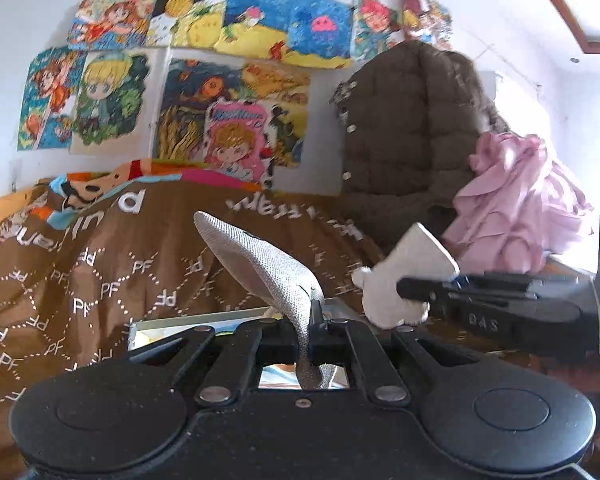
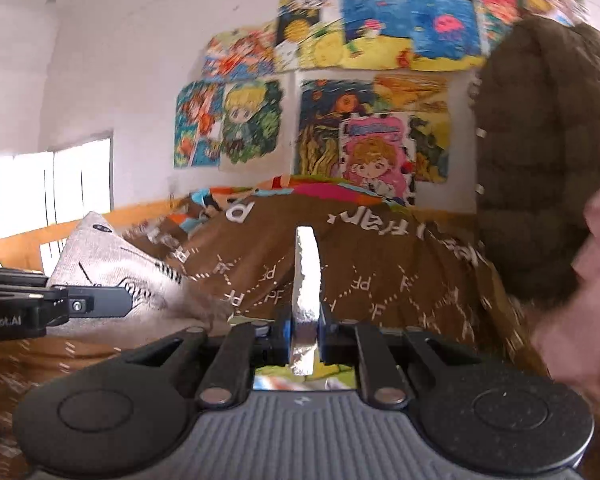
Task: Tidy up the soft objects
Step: 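Lift the grey sock and white textured cloth and carry both over the tray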
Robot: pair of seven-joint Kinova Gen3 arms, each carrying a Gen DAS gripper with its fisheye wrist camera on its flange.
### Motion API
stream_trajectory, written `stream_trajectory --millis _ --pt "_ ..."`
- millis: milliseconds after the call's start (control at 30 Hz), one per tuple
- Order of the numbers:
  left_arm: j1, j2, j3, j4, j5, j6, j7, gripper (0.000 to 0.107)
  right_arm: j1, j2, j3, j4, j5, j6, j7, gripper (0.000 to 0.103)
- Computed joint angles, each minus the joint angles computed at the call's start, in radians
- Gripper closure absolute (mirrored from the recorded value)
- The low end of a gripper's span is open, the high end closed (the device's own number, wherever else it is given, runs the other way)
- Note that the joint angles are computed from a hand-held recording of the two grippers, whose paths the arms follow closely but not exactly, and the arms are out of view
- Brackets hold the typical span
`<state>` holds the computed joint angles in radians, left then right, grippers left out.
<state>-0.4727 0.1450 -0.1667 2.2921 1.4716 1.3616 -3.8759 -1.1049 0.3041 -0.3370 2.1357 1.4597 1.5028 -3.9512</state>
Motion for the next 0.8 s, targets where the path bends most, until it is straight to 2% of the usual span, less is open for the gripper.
stream_trajectory --millis 167,300,433,800 --pt "0.067 0.123 0.042 -0.032 0.139 -0.117 -0.058 0.104 0.100 0.086 0.061 -0.077 0.090 -0.131 0.103 0.089" --pt "0.094 0.183 0.049 -0.049 0.196 -0.166 -0.088 0.104 0.130 0.147 0.096 -0.153 0.101 -0.198 0.193 0.089" --pt "0.113 0.205 0.050 -0.060 0.213 -0.215 -0.083 0.104 0.132 0.193 0.128 -0.212 0.093 -0.250 0.257 0.089" --pt "0.145 0.222 0.051 -0.079 0.215 -0.313 -0.046 0.104 0.136 0.208 0.155 -0.210 0.095 -0.335 0.241 0.089"
